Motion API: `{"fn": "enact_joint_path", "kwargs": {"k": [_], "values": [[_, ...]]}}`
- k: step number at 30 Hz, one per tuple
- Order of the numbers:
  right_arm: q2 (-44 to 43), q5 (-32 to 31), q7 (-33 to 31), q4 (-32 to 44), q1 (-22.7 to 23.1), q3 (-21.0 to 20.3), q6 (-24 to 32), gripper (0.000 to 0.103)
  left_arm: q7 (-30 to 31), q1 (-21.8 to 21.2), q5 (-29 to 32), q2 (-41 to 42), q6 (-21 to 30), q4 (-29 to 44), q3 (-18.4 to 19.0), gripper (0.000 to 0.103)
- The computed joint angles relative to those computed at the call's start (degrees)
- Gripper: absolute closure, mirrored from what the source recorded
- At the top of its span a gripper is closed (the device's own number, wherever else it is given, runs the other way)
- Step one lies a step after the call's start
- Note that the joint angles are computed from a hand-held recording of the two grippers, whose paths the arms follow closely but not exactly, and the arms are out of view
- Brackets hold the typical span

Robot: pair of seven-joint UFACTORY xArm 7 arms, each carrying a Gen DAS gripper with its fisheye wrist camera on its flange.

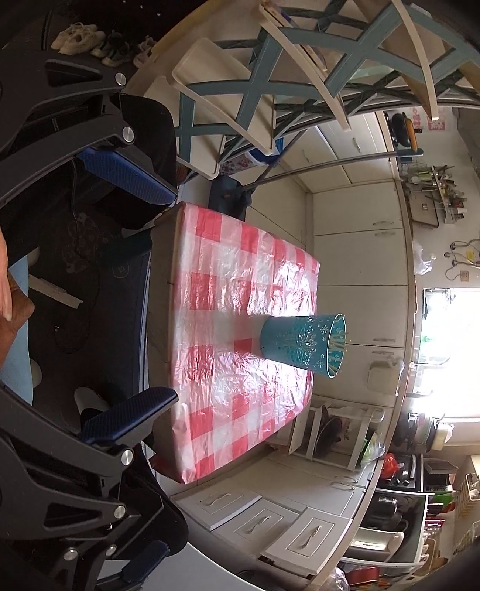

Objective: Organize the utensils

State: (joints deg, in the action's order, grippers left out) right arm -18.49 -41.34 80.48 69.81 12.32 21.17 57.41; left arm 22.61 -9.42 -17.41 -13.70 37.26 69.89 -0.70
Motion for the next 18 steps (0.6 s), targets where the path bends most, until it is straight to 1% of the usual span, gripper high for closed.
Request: {"fn": "enact_joint_path", "kwargs": {"k": [11,15,18], "values": [[-1.8,2.8,1.9,-2.1,-0.8,-0.5,1.0,0.007,-1.2,0.4,0.9,0.4,0.0,0.2,-0.2,0.008],[-1.3,2.7,1.3,-1.7,-0.9,-0.2,1.1,0.007,1.0,0.0,-0.7,0.3,0.5,0.1,0.5,0.008],[-1.0,2.5,1.2,-1.5,-0.7,-0.1,1.2,0.007,0.7,0.5,0.8,-0.1,-0.4,-0.8,0.0,0.008]]}}
